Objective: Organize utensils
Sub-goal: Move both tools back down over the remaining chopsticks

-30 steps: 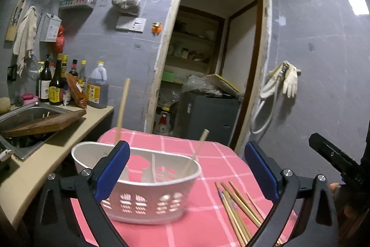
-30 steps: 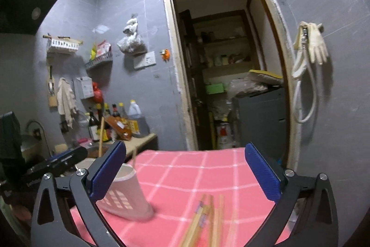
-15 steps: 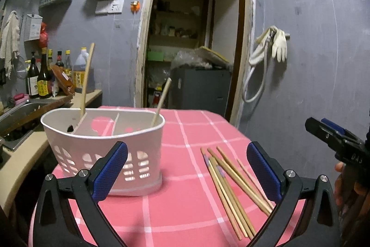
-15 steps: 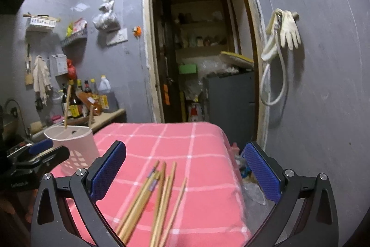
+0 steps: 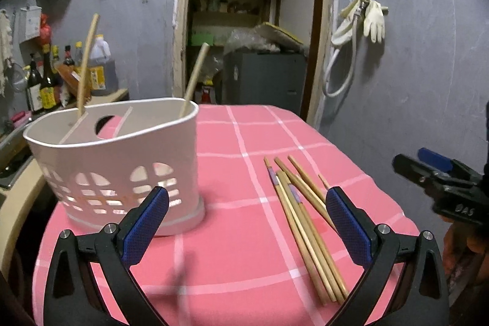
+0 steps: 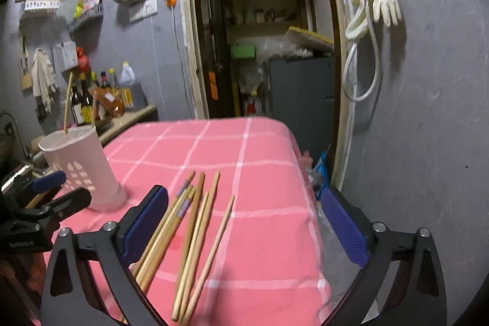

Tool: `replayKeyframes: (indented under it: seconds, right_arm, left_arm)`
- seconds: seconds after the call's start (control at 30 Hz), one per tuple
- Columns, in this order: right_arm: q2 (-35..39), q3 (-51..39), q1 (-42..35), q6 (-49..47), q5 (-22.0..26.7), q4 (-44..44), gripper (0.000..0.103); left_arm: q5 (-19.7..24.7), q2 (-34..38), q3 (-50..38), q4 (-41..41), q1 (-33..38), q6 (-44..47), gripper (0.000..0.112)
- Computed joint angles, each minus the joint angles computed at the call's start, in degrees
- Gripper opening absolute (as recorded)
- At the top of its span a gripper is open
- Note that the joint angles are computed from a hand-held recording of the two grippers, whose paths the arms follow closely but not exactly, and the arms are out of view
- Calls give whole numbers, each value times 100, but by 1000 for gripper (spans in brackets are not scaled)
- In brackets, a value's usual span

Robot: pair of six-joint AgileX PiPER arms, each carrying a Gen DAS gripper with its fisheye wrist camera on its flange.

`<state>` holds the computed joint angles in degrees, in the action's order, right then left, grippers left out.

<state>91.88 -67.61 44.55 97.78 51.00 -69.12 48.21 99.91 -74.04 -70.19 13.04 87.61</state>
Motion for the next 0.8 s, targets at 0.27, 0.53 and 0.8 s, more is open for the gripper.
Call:
replayKeyframes:
  seconds: [0.27, 0.53, 0.8]
  right_arm:
    - [270, -282, -409, -946, -515, 984, 70]
    - [529, -579, -769, -1918, -796, 1985, 46]
    - [757, -870, -1039, -2838, -875, 2910, 41]
  left_arm:
    - [-166, 304, -257, 517, -375, -326, 89]
    - [361, 983, -1332, 1903, -694, -1924, 54]
    - [750, 1497, -2183, 2765, -1042, -2876, 39]
